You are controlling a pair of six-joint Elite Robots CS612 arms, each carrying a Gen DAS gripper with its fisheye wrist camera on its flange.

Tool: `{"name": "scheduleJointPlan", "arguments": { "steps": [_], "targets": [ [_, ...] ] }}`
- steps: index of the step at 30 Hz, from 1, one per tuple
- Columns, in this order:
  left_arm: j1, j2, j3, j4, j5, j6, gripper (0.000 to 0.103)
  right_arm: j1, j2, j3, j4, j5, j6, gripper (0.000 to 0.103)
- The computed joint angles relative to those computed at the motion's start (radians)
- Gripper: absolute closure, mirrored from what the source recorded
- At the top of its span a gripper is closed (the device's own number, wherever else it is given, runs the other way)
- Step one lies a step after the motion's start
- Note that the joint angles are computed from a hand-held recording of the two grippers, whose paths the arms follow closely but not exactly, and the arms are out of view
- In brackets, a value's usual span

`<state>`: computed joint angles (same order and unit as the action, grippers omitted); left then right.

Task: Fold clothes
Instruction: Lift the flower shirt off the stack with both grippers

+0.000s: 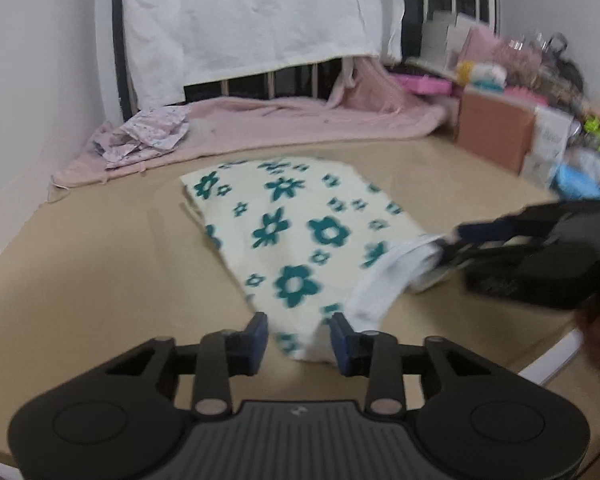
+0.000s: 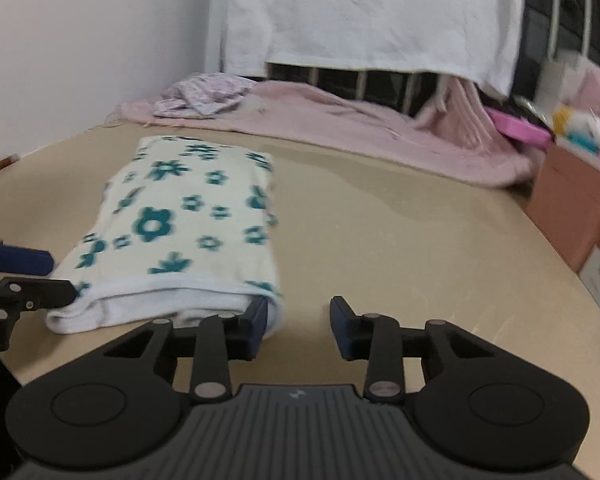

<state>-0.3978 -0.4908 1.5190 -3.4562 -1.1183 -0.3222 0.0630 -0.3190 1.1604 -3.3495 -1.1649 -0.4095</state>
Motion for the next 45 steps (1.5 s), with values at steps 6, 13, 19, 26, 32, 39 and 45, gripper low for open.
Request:
{"name": "scheduleJointPlan", "arguments": {
  "steps": [6,13,19,26,32,39,45],
  "targets": [
    [-0.006,0.001,-0.010,0.046,0.041,-0.033,0.080,0.011,0.001,0.006,-0.009,-0.002,0.006,0.092],
    [0.004,-0.013,0.036,-0.014,0.094,-0.045,0.092,0.008,0.011,0.030,-0.100,0.011,0.079,0.093],
    [0.035,-0.013,0.023,-0.070,0.023,0.039,0.099,0.022,-0.002,0.040,-0.100,0.013,0.023,0.102],
    [0.063,-0.182,0.052,-0.491,0.035,0.345,0.099,0.006,-0.111,0.037,-0.429,0.145,-0.034,0.102],
    [0.040,-0.318,0.050,-0.717,0.040,0.653,0.099,-0.011,-0.259,0.059,-0.711,0.205,-0.033,0.102],
    [0.053,-0.311,-0.055,-0.608,-0.003,0.775,0.099,-0.021,-0.292,-0.003,-0.647,0.164,0.020,0.102],
    [0.133,-0.107,-0.405,-0.224,-0.060,0.669,0.090,-0.005,-0.132,-0.316,-0.233,0.093,0.071,0.102]
  ]
}}
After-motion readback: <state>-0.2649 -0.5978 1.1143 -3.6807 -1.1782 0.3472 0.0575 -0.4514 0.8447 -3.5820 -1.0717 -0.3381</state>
